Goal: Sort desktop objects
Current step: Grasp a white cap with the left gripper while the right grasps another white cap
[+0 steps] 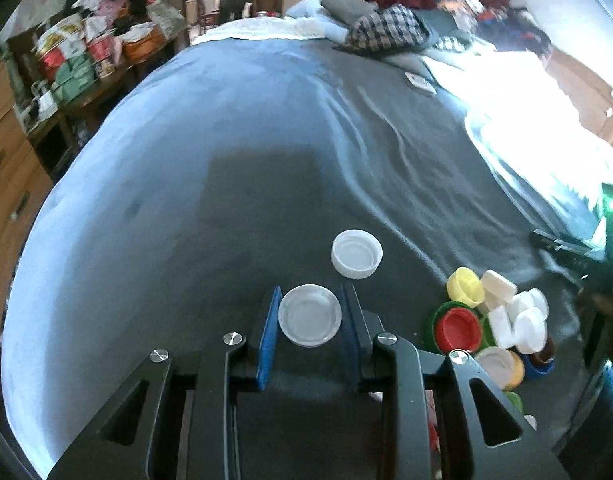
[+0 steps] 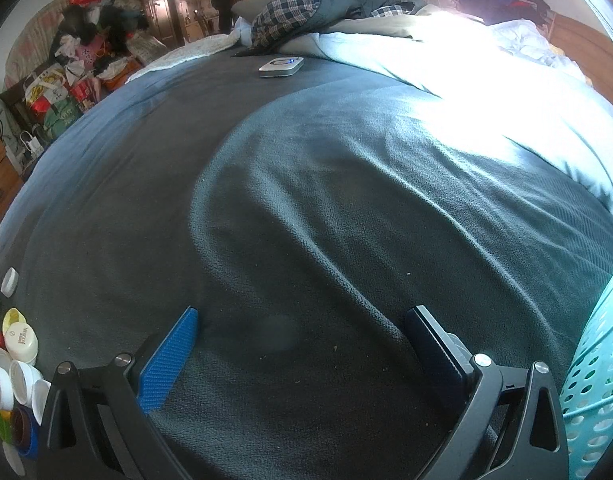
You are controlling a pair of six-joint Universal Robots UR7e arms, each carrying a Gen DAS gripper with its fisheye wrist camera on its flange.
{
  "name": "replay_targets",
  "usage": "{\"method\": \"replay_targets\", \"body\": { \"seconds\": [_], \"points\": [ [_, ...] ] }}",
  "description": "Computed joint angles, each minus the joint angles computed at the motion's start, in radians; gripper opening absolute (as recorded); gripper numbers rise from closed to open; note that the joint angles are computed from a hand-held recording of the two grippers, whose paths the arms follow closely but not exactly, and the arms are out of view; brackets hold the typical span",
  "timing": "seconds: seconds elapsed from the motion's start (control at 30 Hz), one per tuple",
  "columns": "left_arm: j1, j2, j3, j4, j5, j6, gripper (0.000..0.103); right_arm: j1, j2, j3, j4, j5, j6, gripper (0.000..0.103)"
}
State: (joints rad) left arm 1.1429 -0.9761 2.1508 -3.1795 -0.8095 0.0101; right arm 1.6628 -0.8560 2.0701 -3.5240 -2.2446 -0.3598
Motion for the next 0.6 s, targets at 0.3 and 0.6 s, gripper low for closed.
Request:
{"method": "replay_targets", "body": {
  "seconds": [0.3, 0.6],
  "points": [
    [-0.043, -0.101, 0.101, -0.049, 0.036, -0.063, 0.025, 0.119, -0.173, 0.164, 0.040, 0.131, 0.059, 0.088],
    [-0.062, -0.120, 0.155, -0.053, 0.029, -0.114, 0.025, 0.346, -0.067, 0.236, 0.093, 0.193, 0.046, 0.065]
  ]
}}
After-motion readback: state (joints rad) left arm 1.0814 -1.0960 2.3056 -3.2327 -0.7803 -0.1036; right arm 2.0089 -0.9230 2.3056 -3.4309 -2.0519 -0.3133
